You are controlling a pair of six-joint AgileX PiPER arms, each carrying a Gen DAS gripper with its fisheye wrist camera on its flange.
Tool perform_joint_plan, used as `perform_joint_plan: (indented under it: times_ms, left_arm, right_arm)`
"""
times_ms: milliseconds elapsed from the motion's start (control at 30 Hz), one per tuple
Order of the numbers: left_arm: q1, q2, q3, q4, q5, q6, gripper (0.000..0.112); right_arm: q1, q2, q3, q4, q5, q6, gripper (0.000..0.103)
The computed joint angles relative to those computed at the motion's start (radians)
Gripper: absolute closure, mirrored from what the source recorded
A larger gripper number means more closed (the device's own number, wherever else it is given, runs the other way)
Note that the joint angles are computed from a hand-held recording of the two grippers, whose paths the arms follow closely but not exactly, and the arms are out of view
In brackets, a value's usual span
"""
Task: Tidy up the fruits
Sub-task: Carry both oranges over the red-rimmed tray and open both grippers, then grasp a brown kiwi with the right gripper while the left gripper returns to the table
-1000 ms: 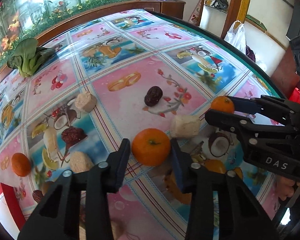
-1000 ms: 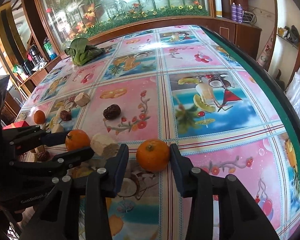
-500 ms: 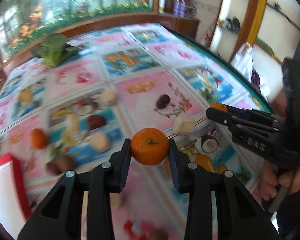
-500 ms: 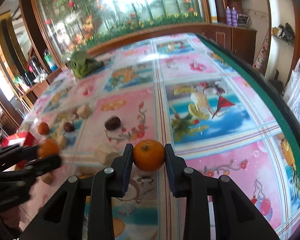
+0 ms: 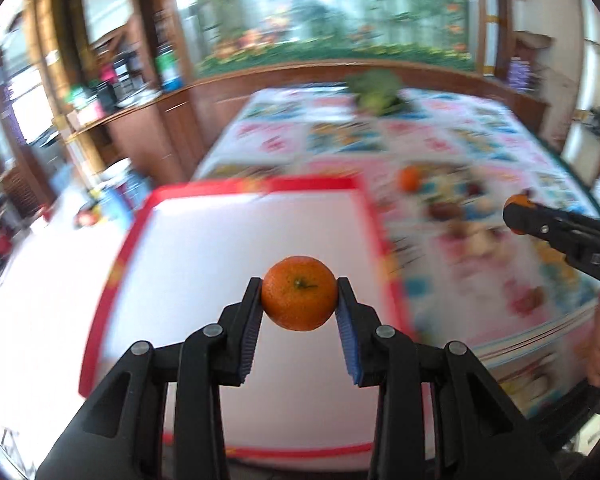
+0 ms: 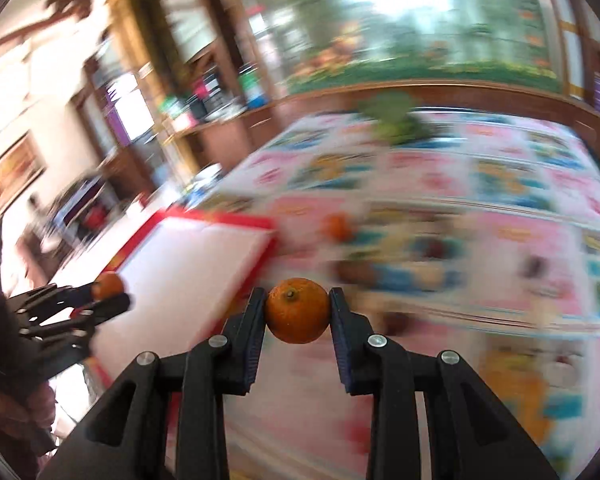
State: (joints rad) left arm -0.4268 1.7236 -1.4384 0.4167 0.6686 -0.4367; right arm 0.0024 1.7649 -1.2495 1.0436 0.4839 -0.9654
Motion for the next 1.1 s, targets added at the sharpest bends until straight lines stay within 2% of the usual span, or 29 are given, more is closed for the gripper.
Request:
perform_joint_plan:
  times_ms: [133,267,400,567,600,633,667,700,767,900,967,1033,1100]
  left_arm:
    - [0.068,-0.019,0.073,0.014,-0.014,-0.042,0.075]
    - [0.115,-0.012,0.099,0.012,-0.015,-0.047,0.075]
    - [0.163,0.003,0.108,-0.025,-0.026,-0.023,0.074]
    - [0.178,0.014,0.105,-0.031,-0.008,-0.031,0.074]
    - [0.177,0.019,0.098,-0.027,0.003,-0.035,0.074]
    - [0.178,0.020,0.096,-0.028,0.011,-0.034,0.073]
    - [0.177,0.019,0.095,-0.025,0.017,-0.039,0.067]
    - [0.175,0.011,0.101,-0.012,0.013,-0.052,0.062]
    - [0.159,-0.009,0.110,0.050,0.015,-0.110,0.042]
    - [0.119,-0.051,0.124,0.147,0.010,-0.196,0.037]
    - [0.098,-0.068,0.124,0.144,0.004,-0.193,0.031]
    - [0.069,-0.078,0.125,0.140,-0.003,-0.184,0.031]
    - [0.035,-0.075,0.119,0.111,-0.006,-0.148,0.029]
  right_arm:
    - [0.132,0.079,-0.109,-0.141,-0.016,0.122,0.073]
    - [0.198,0.200,-0.267,-0.338,0.056,0.338,0.073]
    - [0.258,0.207,-0.275,-0.454,0.057,0.467,0.073]
    - [0.303,0.195,-0.264,-0.542,0.092,0.562,0.070]
    - [0.310,0.189,-0.251,-0.564,0.077,0.578,0.070]
    - [0.314,0.181,-0.238,-0.573,0.067,0.579,0.070]
    - [0.314,0.177,-0.232,-0.575,0.072,0.572,0.069]
    - [0.310,0.168,-0.220,-0.565,0.069,0.554,0.069]
    - [0.298,0.130,-0.164,-0.503,0.019,0.482,0.069]
    - [0.242,0.037,-0.037,-0.263,-0.064,0.229,0.063]
    - [0.210,-0.002,0.016,-0.160,-0.094,0.123,0.058]
    - [0.163,-0.042,0.075,-0.048,-0.111,0.007,0.057]
    - [0.115,-0.068,0.113,-0.004,-0.106,-0.041,0.056]
